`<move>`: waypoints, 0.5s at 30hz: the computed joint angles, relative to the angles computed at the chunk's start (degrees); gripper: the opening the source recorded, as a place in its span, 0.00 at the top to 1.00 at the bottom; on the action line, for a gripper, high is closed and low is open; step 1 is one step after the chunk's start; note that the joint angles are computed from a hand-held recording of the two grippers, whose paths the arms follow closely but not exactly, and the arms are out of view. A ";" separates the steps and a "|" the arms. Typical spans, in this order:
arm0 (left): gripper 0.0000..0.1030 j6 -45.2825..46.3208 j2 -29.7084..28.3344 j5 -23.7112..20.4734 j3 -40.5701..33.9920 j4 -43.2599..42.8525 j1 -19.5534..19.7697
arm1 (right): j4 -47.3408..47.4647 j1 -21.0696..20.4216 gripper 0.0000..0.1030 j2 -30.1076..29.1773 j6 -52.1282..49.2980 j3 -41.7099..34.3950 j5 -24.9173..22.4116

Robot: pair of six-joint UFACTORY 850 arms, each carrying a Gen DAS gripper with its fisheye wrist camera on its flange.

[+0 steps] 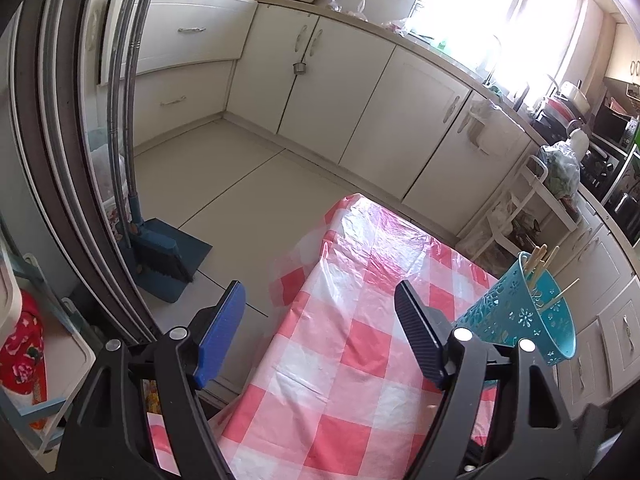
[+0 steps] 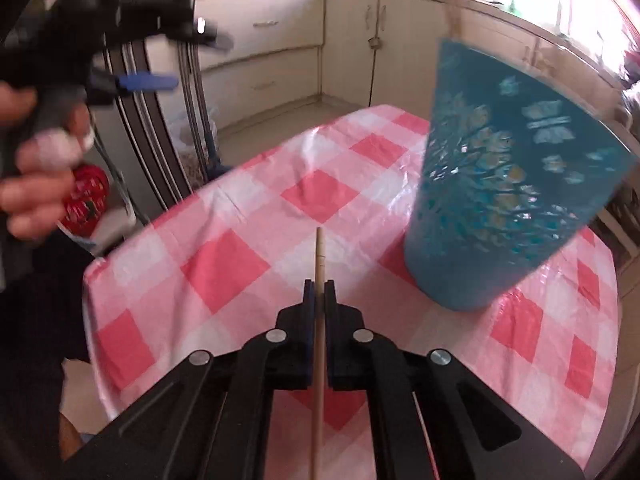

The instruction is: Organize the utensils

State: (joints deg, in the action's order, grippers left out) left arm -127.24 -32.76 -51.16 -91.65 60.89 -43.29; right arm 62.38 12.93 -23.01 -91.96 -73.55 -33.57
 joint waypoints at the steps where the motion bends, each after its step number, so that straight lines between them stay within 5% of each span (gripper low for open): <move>1: 0.29 0.16 -0.04 -0.05 0.06 -0.10 -0.07 | 3.50 -1.53 0.96 1.67 -0.13 0.45 -2.49; 7: 0.29 3.56 -1.76 0.11 -2.25 -1.18 -0.47 | 21.60 -6.75 1.00 5.26 -1.06 -5.08 -11.84; 12: 0.28 6.01 -2.72 0.21 -3.68 -1.86 -0.55 | 28.27 -5.53 1.00 2.86 -3.09 -11.53 -7.44; 15: 0.28 5.78 -2.04 1.15 -2.71 -2.62 -0.10 | 23.89 -5.96 0.99 1.72 3.06 -12.64 -9.94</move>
